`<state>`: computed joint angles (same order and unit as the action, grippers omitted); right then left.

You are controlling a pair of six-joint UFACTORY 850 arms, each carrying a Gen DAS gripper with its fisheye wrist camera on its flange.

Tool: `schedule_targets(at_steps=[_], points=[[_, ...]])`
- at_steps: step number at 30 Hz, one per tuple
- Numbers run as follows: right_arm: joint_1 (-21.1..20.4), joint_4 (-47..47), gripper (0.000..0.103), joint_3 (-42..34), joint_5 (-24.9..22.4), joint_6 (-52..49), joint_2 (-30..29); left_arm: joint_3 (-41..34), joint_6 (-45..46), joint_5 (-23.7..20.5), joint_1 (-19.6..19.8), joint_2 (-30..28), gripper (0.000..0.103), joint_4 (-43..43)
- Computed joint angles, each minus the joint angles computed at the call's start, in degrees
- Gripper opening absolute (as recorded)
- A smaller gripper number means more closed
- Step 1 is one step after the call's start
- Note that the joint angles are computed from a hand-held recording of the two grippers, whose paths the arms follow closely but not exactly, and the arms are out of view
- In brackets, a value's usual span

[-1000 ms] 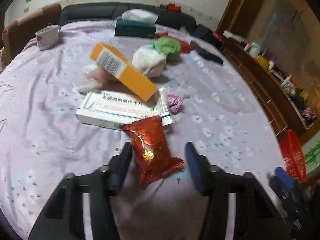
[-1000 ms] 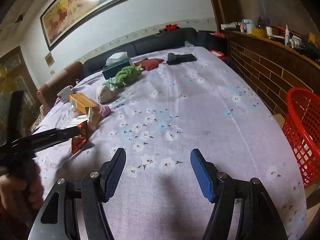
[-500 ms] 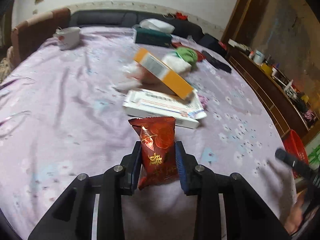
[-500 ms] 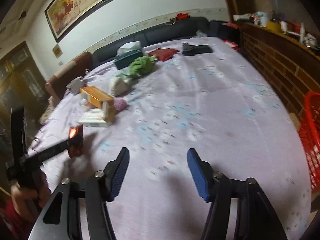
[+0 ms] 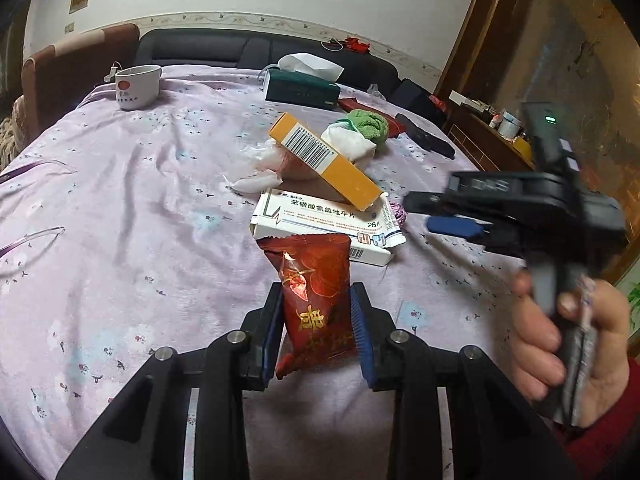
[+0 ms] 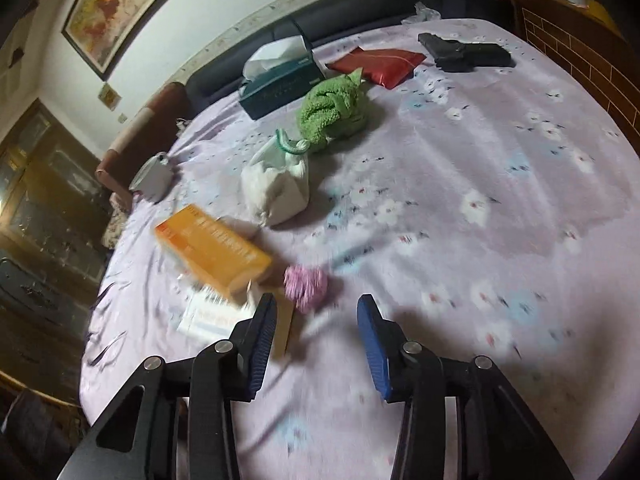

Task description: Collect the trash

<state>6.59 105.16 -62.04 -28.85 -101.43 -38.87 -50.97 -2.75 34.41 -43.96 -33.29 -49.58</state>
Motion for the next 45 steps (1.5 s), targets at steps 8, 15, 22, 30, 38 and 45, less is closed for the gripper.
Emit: schedule_targets(at_steps=[8,15,22,30,38,45], points=[[1.98,0.64,0.027,-2.34,1.16,0.20,-2.59,0.41,-1.36,0.77,-0.12,0.12,0.031,1.47],[-0.78,19.65,0.028,12.30,-4.21,-25.50,6.44,-0.56,7.13,3.27,-3.15,-0.18,0.031,-6.01],[-3.09,39.80,0.028,27.29,-11.34,-53.79,14.43,-2.96,13.70,3.96,-6.53,-1.92,0.031,-10.46],[-7.39,40.42,0.028,29.72,-16.19,-55.11,14.41,-4.35,18.08,5.05,-7.92,-3.17,0.031,-15.35],[-7.84,41.04,0.028,31.05,-18.91,-55.89,14.70,-4.63,18.94,5.15,-8.23,-3.46,0.031,-16.09],[-7.67,41.57,0.028,31.11,-18.38,-55.69,14.88,-4.14,17.56,5.36,-8.23,-3.26,0.031,-15.15]])
